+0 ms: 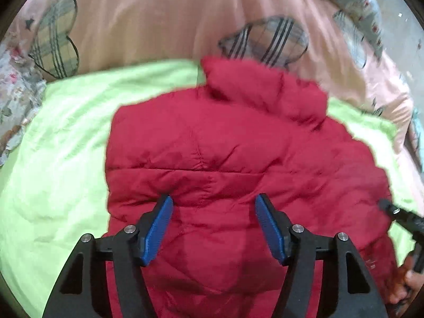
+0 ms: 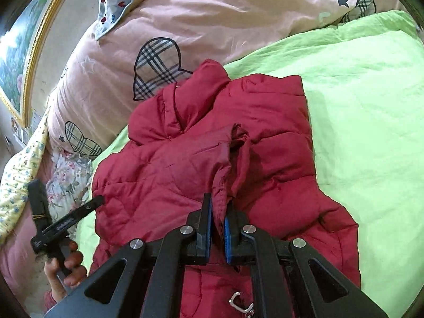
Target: Fold large clothes
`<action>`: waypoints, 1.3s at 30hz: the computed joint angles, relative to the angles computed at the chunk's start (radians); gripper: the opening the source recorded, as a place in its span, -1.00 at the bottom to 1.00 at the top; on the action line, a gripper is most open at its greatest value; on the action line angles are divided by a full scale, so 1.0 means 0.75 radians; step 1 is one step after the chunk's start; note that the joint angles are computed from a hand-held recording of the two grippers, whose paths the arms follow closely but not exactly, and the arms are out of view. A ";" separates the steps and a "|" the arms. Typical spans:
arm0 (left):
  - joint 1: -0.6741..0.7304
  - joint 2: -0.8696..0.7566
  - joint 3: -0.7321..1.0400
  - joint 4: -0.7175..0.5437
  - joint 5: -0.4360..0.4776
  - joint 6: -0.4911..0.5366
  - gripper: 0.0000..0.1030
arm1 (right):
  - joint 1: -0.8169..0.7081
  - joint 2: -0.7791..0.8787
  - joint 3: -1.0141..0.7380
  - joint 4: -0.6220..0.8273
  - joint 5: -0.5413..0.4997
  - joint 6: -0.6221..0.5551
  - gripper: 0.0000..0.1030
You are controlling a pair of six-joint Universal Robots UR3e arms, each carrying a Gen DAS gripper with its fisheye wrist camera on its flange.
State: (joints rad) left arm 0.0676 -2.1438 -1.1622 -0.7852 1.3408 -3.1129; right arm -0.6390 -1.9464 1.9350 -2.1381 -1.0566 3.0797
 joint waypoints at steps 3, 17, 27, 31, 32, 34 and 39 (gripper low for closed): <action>-0.014 -0.008 -0.060 0.018 0.053 0.013 0.28 | 0.019 -0.020 0.004 -0.032 -0.093 0.051 -0.62; -0.044 0.020 -0.031 -0.048 0.136 0.026 0.29 | 0.450 0.340 -0.100 -0.270 -0.579 -0.004 -0.07; 0.024 0.130 -0.191 -0.052 0.114 0.067 0.39 | 0.411 0.322 0.002 -0.386 -0.567 -0.002 -0.07; 0.062 0.126 -0.238 -0.013 0.060 0.035 0.47 | 0.417 0.339 0.008 -0.421 -0.561 0.005 -0.07; 0.055 0.130 -0.244 -0.006 0.077 0.035 0.47 | 0.396 0.328 0.024 -0.424 -0.532 0.002 -0.06; 0.038 0.138 -0.261 0.015 0.116 0.033 0.49 | 0.361 0.313 0.044 -0.429 -0.483 -0.001 -0.06; 0.037 0.133 -0.260 0.005 0.123 0.005 0.56 | 0.336 0.314 0.032 -0.409 -0.434 0.005 0.00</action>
